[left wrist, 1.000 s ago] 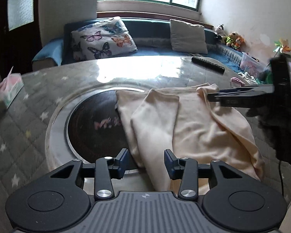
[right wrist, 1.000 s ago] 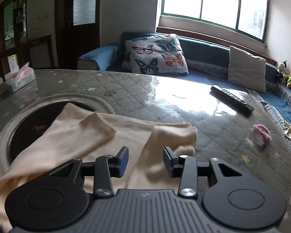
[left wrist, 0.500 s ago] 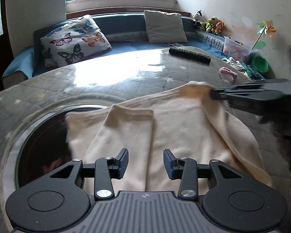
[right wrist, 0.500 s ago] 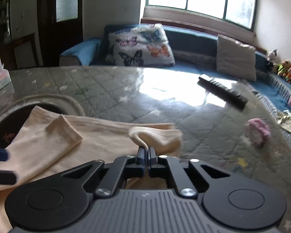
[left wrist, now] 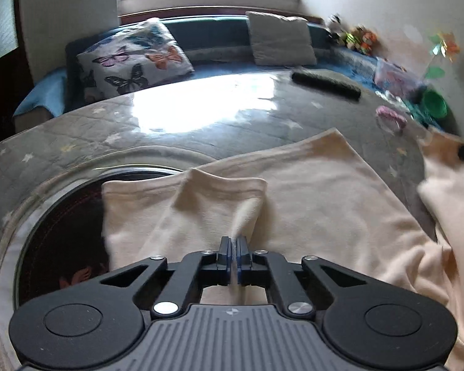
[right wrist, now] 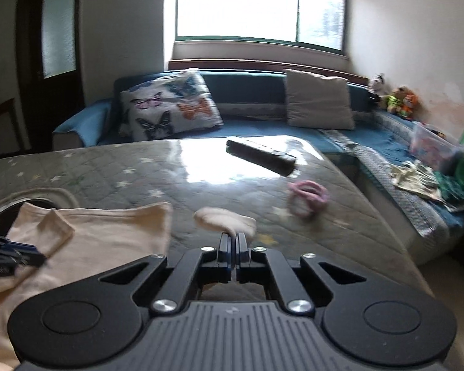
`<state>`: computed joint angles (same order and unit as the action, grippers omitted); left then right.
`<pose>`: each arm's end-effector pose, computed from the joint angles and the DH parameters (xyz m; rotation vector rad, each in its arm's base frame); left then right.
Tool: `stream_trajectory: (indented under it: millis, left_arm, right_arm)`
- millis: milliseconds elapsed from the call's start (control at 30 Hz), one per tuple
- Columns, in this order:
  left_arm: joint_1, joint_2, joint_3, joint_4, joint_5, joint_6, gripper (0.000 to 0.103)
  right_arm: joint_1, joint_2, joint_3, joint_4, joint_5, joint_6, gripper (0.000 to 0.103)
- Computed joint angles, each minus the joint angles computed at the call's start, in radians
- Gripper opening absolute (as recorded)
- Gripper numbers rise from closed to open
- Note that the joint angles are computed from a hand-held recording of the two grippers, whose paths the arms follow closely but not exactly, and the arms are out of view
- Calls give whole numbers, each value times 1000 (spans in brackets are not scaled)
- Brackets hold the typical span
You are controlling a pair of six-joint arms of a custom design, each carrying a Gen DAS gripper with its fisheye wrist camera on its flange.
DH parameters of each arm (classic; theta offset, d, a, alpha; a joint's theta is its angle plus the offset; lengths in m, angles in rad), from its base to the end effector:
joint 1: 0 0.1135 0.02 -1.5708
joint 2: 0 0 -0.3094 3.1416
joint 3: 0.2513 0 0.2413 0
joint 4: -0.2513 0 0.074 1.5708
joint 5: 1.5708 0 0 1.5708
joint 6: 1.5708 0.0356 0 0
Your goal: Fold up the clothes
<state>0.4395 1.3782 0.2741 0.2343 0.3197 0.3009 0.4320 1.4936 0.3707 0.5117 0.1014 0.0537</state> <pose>0.1758 0.0703 0.1531 -0.0248 2.3828 -0.0429 0.2204 0.0977 0.1745 -0.3537 2.1543 0.1656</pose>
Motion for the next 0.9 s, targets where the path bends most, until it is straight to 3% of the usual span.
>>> stream_trajectory:
  millis: [100,267,433,567,733,900]
  left_arm:
    - [131,-99,2,-82,96,41,2]
    - [546,-255,75,-359,370,198,2]
    - [1050,-188,208,-709,607,574,2]
    - [1301,-49,289,-858,643,801,2]
    - [1426,113,304,-796,573,874,2]
    - [1487,207,308,-733,511,900,2]
  right_arm:
    - [-74,-26,-38,3,-18,-2,2]
    - [-198,-75,-102,-6,-60,-33,2]
    - [-296,-100,-172,6,-96,-66,2]
    - [-345,-72,-214,47,-100,-74,4]
    - [-410,-11,-247,111,-112,-82,7]
    - [-429,-44,-266,93,-106,-92,9]
